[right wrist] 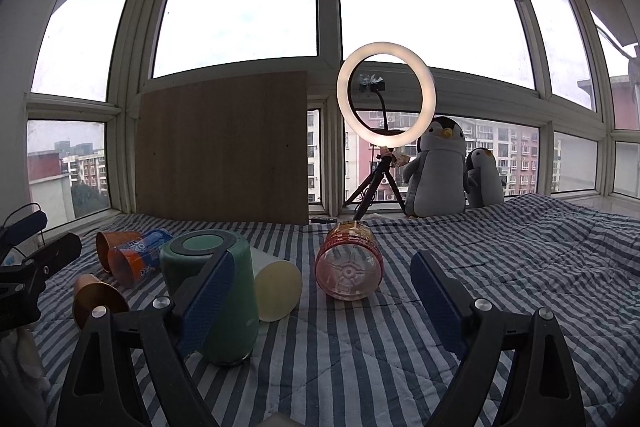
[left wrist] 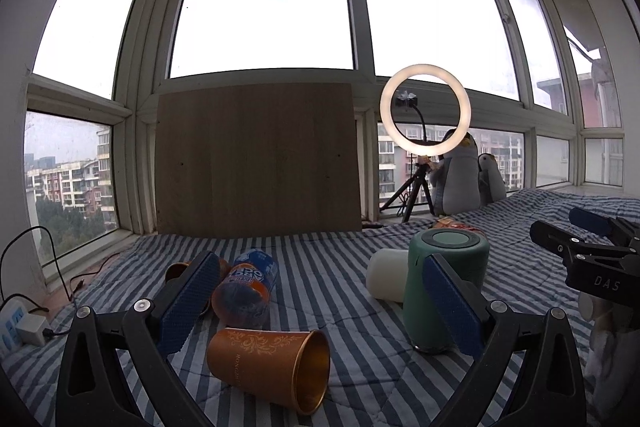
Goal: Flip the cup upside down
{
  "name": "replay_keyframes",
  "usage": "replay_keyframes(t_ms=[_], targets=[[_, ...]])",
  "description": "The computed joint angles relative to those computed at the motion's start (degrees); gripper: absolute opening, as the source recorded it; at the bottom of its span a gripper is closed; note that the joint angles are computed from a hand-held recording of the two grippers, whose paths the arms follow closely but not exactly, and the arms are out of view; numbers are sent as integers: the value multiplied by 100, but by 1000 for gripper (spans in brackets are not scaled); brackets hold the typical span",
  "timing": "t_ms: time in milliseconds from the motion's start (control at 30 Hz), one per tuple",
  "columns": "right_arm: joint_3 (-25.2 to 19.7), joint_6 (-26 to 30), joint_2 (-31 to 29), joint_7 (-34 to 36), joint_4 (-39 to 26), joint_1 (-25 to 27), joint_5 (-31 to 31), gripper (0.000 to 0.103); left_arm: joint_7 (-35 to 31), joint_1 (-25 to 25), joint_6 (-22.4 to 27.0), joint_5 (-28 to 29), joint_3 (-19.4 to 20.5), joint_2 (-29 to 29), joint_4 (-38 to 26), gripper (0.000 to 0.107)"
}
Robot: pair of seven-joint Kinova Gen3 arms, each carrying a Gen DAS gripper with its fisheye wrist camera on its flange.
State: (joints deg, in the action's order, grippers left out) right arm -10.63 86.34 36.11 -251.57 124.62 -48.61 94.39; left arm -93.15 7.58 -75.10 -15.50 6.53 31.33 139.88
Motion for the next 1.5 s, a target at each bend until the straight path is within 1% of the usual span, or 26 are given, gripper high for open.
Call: replay_keyframes(t_ms=[67,133,200,233,300,400,500,600,667,1100,1500], targets=[[0,5,2,1,-6,-5,-4,88,-19,30,-53,91,-3,19,18,103],[4,99,24,-126,32,-54,-33,88,32,27,10,135,1,4,-1,103],[-1,172,43,-268,82,-85,-30,92,95,10,38,162,1,0,-12,103],[-8,167,36,-312,108,-74,-8,94,110,14,22,187,-1,5,-8,103],[-19,160,29,-327,114,-52,11,94,117,22,-24,212,-13,27,0,103],[-26,185,42,-336,117,-54,30,95,84,70,61,256,-24,13,-27,103],[-52,51,-7,-302,132,33,109,98,51,118,146,308,-21,2,-67,103],[-58,92,2,-376,176,17,123,98,60,117,127,315,-21,20,-78,103],[-70,85,-1,-386,192,27,152,101,64,121,127,325,-21,30,-86,103],[-105,136,5,-460,231,40,190,101,74,90,64,289,-32,64,-72,103],[-111,187,13,-520,261,26,225,101,64,81,100,281,-33,34,-69,103]])
